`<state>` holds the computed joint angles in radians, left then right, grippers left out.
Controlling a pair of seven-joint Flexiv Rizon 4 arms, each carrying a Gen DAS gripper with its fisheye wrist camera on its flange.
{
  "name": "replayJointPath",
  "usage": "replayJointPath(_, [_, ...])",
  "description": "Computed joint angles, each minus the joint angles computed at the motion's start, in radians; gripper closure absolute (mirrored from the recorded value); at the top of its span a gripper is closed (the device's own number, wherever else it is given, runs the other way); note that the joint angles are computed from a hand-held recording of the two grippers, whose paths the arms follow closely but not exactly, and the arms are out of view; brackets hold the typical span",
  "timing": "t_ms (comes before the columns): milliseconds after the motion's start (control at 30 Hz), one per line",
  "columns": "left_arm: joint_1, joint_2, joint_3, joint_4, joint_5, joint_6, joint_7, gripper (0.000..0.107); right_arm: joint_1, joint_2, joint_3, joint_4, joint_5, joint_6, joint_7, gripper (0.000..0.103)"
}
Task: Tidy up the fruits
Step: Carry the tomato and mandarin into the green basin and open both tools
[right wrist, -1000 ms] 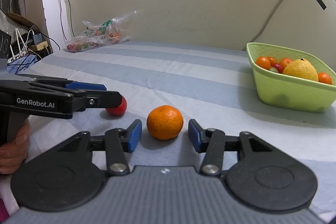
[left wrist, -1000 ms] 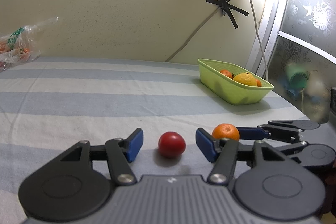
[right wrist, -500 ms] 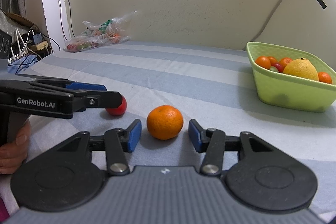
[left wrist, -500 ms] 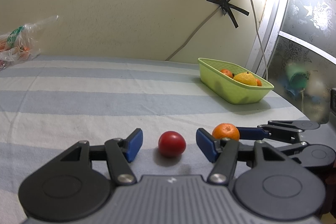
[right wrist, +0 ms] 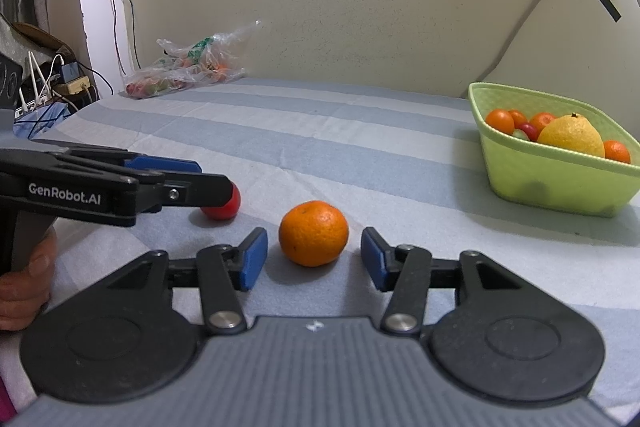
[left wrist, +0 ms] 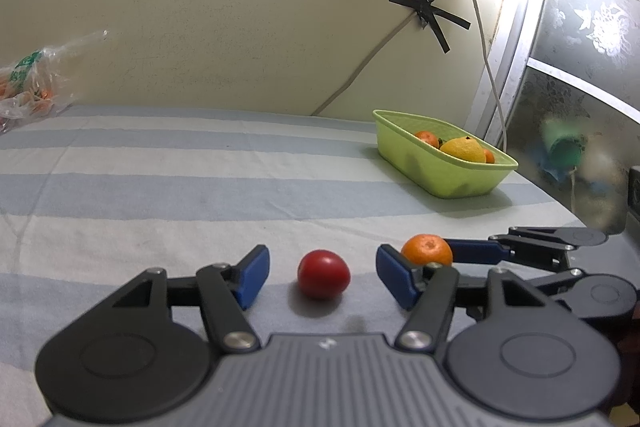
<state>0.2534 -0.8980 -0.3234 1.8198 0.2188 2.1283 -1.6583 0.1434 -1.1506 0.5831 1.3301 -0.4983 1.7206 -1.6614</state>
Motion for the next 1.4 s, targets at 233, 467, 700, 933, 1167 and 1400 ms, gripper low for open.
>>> replayJointPath(233, [0.012, 0.006, -0.022, -0.010, -0.010, -0.079, 0.021, 0.064, 0.007, 0.007, -0.007, 0.008, -0.004, -0.003, -0.007, 0.049])
replayJointPath(467, [0.039, 0.000, -0.069, -0.012, -0.026, -0.113, 0.047, 0.075, -0.010, -0.003, 0.015, 0.005, 0.007, 0.019, 0.005, 0.065])
replayJointPath(700, [0.153, -0.099, -0.330, -0.181, 0.001, -0.270, 0.158, 0.075, -0.018, -0.022, -0.003, -0.058, 0.014, 0.077, 0.069, 0.065])
replayJointPath(933, [-0.017, -0.241, -0.370, -0.607, -0.153, -0.548, 0.346, 0.075, 0.145, -0.042, -0.337, -0.245, 0.143, 0.185, 0.178, 0.065])
replayJointPath(1167, [-0.223, -0.384, -0.203, -1.019, -0.321, -0.811, 0.373, 0.063, 0.242, -0.119, -0.568, -0.377, 0.217, 0.193, 0.272, 0.041])
replayJointPath(1400, [-0.216, -0.365, -0.204, -0.961, -0.416, -0.732, 0.418, 0.062, 0.269, -0.126, -0.652, -0.360, 0.276, 0.313, 0.300, 0.040])
